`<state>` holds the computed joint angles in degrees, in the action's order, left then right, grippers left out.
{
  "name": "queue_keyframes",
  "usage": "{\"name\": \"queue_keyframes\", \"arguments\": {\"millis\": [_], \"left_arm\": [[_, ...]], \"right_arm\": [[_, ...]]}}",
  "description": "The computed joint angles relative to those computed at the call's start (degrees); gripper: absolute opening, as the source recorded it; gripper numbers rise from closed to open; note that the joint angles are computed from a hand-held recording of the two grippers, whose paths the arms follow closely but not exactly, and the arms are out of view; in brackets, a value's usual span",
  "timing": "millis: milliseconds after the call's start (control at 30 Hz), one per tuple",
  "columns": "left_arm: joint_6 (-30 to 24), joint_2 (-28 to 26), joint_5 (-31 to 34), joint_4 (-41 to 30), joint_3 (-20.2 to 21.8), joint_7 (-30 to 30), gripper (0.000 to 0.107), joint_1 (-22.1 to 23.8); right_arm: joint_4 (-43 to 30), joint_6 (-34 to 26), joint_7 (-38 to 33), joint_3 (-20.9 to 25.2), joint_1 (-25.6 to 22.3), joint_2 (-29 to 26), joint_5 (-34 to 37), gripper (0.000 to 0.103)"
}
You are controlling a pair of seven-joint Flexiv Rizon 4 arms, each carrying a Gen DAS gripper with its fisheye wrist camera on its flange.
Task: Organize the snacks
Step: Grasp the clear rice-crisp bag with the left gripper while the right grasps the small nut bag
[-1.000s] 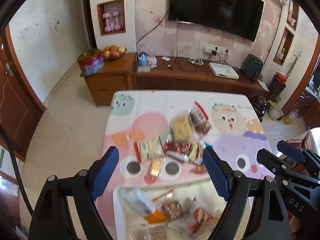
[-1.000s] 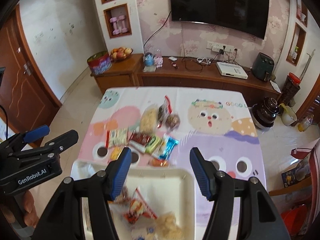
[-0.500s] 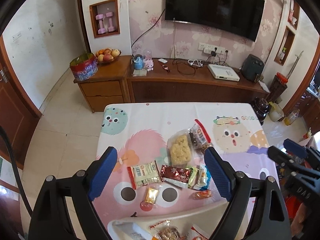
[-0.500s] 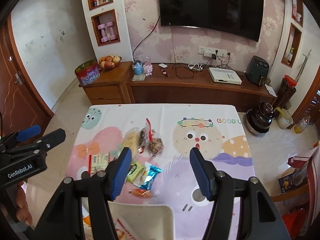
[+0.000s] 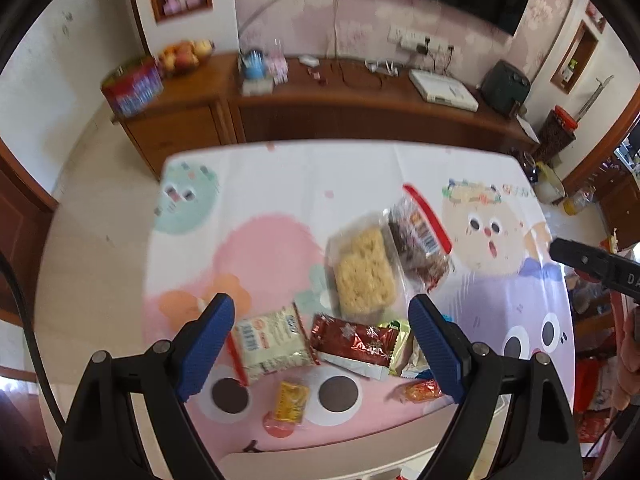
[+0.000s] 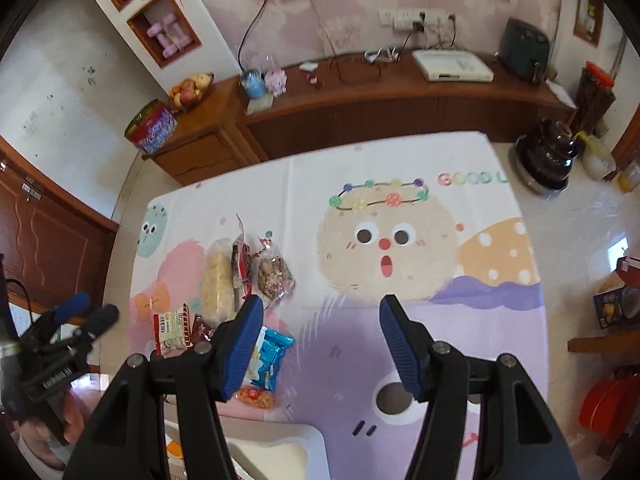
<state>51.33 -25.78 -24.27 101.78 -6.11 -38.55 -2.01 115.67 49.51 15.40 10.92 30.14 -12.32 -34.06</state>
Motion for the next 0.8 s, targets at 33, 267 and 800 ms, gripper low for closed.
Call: {"name": "queue_keyframes", "arguments": {"millis": [33,267,800], "left_arm": [[-0.92,-0.87,0.72,-0.85,0.24,-0.85,0.088,-0.36],[-8.53,-7.53,4.62,-8.02,0.27,-6.4,0.088,-2.8],[-13.86,-15.74,11.84,-17.29,1.52,-12.61,0.088,-6.06]], "right_arm": [[-0.75,0.28,-1.34,-0.09,-0.24,-1.08,0.5,0.061],[-4.48,7.15,-10.78,-1.65,-2.25,-9.82,6.18,0.061],[-10.55,19.19,-25.94,-1.77,-3.61,-20.69,19.63,0.048]]}}
